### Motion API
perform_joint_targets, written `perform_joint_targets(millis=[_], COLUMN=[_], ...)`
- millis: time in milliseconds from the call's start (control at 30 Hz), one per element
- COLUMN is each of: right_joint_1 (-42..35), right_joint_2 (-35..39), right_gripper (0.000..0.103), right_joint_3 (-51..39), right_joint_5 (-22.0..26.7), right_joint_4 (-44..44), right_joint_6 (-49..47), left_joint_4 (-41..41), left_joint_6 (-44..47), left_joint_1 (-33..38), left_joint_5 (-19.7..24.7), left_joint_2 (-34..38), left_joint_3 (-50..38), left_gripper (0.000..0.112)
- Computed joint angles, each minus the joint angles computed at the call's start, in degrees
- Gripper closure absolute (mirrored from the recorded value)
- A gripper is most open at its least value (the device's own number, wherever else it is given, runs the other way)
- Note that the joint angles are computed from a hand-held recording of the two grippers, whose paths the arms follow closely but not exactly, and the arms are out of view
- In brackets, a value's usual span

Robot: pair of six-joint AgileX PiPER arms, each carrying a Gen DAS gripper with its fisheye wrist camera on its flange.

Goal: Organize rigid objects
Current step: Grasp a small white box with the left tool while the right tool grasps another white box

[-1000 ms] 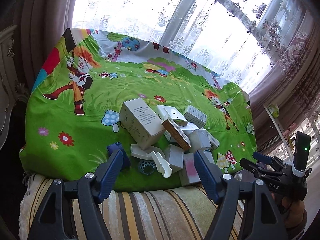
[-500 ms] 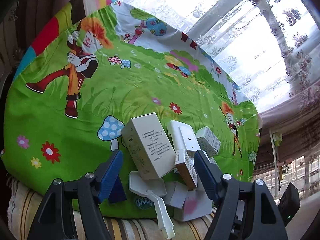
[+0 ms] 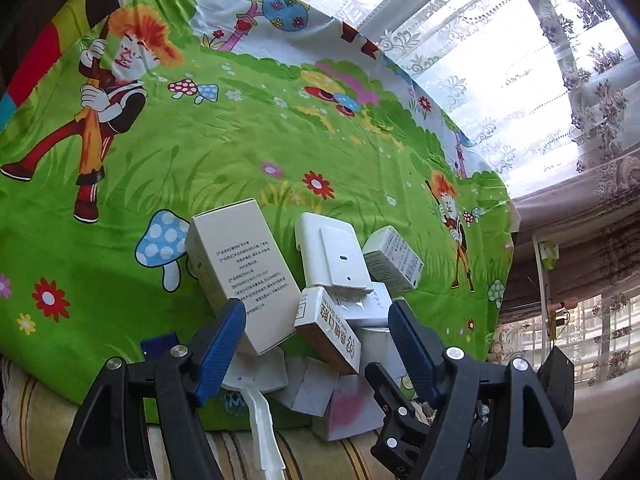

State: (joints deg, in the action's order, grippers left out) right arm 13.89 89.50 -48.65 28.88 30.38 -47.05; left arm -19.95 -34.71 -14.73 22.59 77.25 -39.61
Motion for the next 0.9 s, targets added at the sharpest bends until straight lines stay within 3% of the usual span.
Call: perform_joint_targets(millis=[100, 167, 267, 433, 500, 567, 700, 900], right_joint_1=[0.24, 0.17, 0.14, -0.34, -0.52, -0.68, -1.57, -5.38], right_joint_2=[0.55, 0.75, 1.02, 0.92, 0.87, 0.75, -0.1, -3.19], right_gripper=[0.046, 0.056, 0.063, 0.064, 0.064, 0.064, 0.064, 0.065], right_joint_3=[-0.07, -0.04, 0.05, 0.41, 0.59, 0.82, 1.47, 3.08], right_joint_5=[-0.08, -0.04, -0.05, 0.1, 0.16, 0.17, 0.37, 1.83], right_joint_4=[-0.19, -0.14, 0.17, 2.24, 2.98, 3.79, 5.94, 9.76], right_joint_6=[-0.12, -0.5, -1.14, -3.41, -4.26, -5.2, -7.54, -11.88], left_joint_4=[-9.94, -11.68, -14.58, -16.96, -17.77, -20.64, -22.17, -23.53], left_joint_6=[10.0, 12.34, 15.82, 18.79, 19.69, 22.8, 24.36, 24.12], left_joint_1=[1.62, 1.53, 1.01, 0.07, -0.03, 0.15, -0.14, -1.9], left_joint_5=[-1.25, -1.4, -1.02, -0.74, -0.6, -0.91, -2.03, -4.52], left_joint_2=[0.37, 0.75, 2.57, 5.24, 6.43, 7.33, 7.22, 4.17], left_joint_3=[1.11, 0.88, 0.02, -1.17, -1.5, -1.35, -0.57, 1.25], left_gripper=[0.041, 0.046, 0.053, 0.06, 0.068, 0.088, 0.095, 0.096])
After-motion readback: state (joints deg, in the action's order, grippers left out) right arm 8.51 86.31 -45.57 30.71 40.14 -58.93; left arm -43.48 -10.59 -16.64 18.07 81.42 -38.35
